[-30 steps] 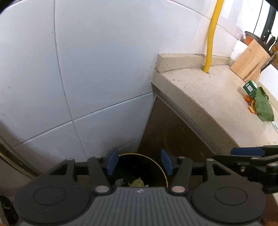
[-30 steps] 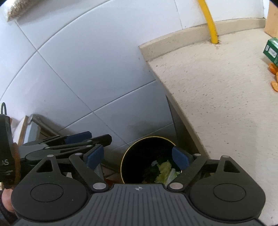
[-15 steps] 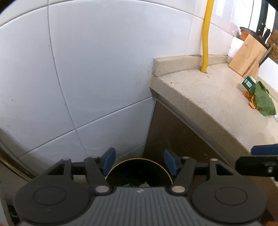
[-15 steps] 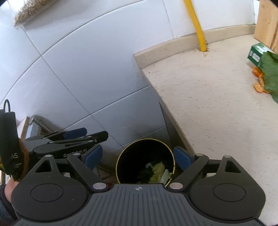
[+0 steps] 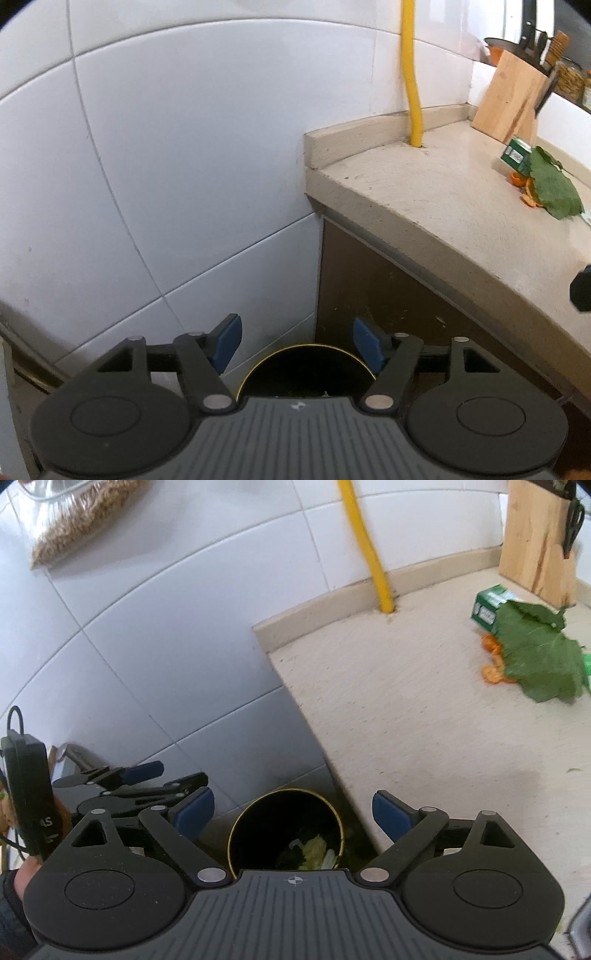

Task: Collect trash
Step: 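Bring both open tools back up to the counter items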

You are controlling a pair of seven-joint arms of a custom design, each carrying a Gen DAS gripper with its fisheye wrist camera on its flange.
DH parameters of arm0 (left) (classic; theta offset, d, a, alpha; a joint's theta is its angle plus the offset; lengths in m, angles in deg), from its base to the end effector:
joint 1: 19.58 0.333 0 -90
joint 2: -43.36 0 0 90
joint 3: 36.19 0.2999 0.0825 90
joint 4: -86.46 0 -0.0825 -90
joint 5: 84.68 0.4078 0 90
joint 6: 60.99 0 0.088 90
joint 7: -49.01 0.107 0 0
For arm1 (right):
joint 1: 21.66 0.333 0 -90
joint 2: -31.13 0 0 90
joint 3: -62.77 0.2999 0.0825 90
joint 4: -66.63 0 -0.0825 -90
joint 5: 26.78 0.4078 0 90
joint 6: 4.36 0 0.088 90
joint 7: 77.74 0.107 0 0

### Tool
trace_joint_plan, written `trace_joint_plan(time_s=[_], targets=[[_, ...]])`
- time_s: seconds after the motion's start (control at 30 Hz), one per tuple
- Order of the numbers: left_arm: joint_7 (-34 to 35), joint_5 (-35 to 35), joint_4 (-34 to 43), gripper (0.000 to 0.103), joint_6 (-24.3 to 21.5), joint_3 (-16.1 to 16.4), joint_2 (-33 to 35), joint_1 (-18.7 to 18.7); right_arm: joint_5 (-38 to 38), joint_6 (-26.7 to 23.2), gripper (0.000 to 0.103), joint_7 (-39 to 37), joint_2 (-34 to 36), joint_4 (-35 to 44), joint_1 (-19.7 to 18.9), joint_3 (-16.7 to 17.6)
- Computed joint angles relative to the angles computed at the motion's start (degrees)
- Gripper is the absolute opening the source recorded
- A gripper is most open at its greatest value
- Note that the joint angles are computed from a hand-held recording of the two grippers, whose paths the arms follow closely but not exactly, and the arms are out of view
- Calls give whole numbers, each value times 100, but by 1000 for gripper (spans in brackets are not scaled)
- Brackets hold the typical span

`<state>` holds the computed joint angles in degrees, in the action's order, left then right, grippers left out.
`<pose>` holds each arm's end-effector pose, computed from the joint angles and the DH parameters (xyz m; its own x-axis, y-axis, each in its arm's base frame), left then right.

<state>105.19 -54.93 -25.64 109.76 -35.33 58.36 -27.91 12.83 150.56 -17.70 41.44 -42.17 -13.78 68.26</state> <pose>0.6541 -0.1212 0.3970 -0.0203 -0.9998 -0.0062 -0.7061 0.0187 -0.7078 0.6491 0.1287 0.4450 0.3021 -0.9057 -0.2974 -0.7778 -0.0538 -0.6262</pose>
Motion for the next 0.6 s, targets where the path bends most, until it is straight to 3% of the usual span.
trace_joint_plan(time_s=[0.23,0.33,0.6], targets=[[-346,624,-52,64,164,204,-69,-233,65,198,96,-219,-260,-281,-30,-69],[-193,377,-63,64,222,7,-99,-107,80,282,97,-316,-327,-345,-43,-117],[149,267,234,68,141,-163,-62,-203,468,499,97,-517,-399,-374,-158,-206]])
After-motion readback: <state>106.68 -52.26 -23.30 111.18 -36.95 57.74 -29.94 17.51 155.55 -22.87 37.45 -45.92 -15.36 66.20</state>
